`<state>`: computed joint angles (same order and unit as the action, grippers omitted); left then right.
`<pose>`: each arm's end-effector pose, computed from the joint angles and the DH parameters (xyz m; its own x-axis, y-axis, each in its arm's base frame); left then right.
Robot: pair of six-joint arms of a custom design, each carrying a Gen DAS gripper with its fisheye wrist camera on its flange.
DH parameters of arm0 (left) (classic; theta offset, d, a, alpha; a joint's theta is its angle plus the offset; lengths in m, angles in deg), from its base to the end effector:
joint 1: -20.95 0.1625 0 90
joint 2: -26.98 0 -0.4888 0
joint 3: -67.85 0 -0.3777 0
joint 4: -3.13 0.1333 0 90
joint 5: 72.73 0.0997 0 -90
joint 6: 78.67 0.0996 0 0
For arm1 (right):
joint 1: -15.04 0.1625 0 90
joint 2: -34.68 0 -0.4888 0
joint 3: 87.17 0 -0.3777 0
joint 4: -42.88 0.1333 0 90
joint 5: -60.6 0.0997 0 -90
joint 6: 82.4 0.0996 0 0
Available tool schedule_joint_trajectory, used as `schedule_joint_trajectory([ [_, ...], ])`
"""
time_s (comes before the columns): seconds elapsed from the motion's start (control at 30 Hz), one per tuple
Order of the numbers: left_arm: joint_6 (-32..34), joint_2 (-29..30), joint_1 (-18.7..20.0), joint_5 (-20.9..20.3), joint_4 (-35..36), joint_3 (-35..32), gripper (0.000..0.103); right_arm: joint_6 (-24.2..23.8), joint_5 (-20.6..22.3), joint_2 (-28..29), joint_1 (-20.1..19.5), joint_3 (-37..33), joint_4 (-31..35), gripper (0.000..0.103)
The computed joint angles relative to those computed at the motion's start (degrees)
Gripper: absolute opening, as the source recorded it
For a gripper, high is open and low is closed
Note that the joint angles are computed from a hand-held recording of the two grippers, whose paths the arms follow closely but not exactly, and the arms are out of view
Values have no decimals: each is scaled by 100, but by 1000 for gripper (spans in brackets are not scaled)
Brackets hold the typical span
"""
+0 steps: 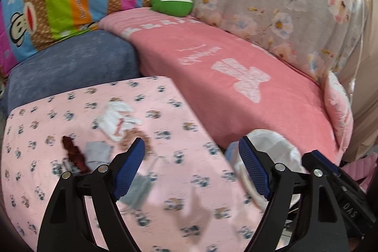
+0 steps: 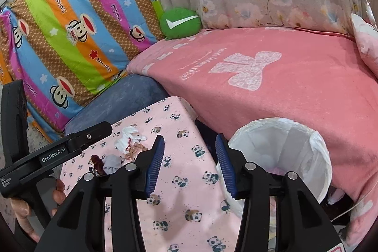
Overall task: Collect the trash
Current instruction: 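Move both grippers back over the remaining clothes on the cushion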
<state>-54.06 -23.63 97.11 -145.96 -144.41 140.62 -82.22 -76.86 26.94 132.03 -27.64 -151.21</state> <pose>-0.0332 -0.8121 0.3778 -0.8003 0.3904 -0.4550 0.5811 0.6919 -0.4284 0.4311 -0.7144 -0.0307 -0.8679 0.2144 0.4481 -0.2748 0.5443 -0.7926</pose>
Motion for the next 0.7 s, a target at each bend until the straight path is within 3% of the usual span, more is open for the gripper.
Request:
schedule_joint_trajectory([
  [0.17,-87,35,316,313,68,-289,84,166,140,348,19,-594,632,51],
  [0.47,-369,225,791,797,433,-793,85,647,382,1208,-4,-2065,2209,51],
  [0.7,-492,450,1073,934,982,-1241,85,966,488,2195,-65,-3932,3852,51],
])
